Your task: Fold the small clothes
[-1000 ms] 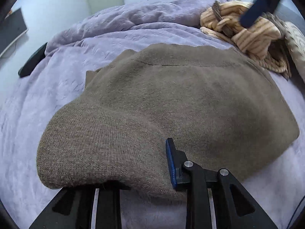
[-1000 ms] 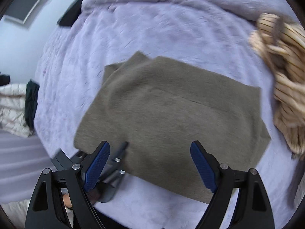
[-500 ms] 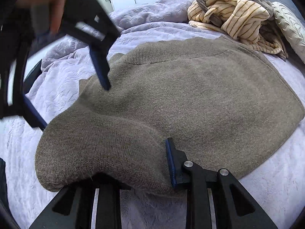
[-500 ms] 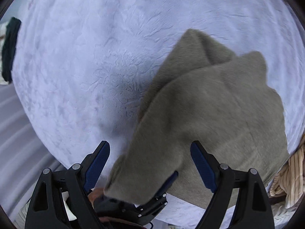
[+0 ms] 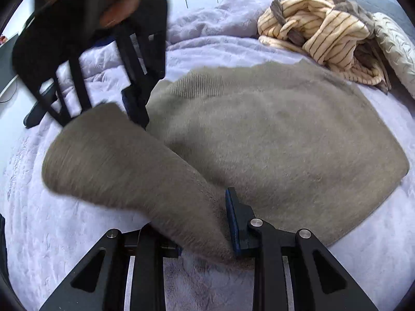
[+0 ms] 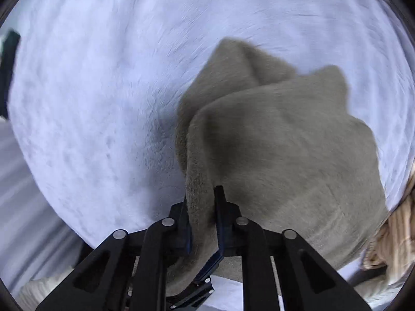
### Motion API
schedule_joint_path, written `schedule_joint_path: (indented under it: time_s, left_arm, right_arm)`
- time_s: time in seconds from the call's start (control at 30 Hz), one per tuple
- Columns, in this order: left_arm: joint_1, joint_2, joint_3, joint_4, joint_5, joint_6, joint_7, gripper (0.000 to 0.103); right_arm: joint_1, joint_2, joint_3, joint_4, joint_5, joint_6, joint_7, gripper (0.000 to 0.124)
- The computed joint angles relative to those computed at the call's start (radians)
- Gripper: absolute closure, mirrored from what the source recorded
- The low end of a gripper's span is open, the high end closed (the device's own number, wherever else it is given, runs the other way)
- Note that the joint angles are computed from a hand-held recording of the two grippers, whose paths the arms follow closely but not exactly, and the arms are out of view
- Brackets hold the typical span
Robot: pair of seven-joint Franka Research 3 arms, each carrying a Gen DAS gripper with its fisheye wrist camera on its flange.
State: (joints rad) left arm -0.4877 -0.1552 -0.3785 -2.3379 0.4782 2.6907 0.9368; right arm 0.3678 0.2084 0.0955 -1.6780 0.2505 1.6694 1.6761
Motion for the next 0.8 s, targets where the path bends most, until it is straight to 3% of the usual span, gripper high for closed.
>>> schedule_joint_path:
  time_s: [0.17,0.27,0.37,0.53,0.8]
  left_arm:
    - [-0.009,-0.003,-0.011,0.064,0.01,0.003,0.029,0.075]
    - [-0.027,0.03,-0.02,0.127,0.002,0.002,0.065,0.075]
    - [-0.049,0.077,-0.031,0.185,-0.011,-0.021,0.082,0.075]
    - [-0.078,0.126,-0.035,0.251,-0.019,-0.111,0.074,0.075]
    - [-0.12,0.192,-0.037,0.321,0.005,-0.137,0.109,0.075]
  right_arm:
    - [-0.097,-0.318,-0.056,-0.318,0.203,0.219,-0.035,0.117]
    - [-0.151,-0.49,-0.101,-0.476,0.288,0.259,-0.058,0.118]
    - [-0.203,-0.621,-0.124,-0.59,0.269,0.261,-0.061,0.118]
    - [-0.261,-0.728,-0.168,-0.698,0.305,0.25,-0.092,0.117]
    - [-0.329,-0.765,-0.224,-0.802,0.41,0.292,-0.177,0.117]
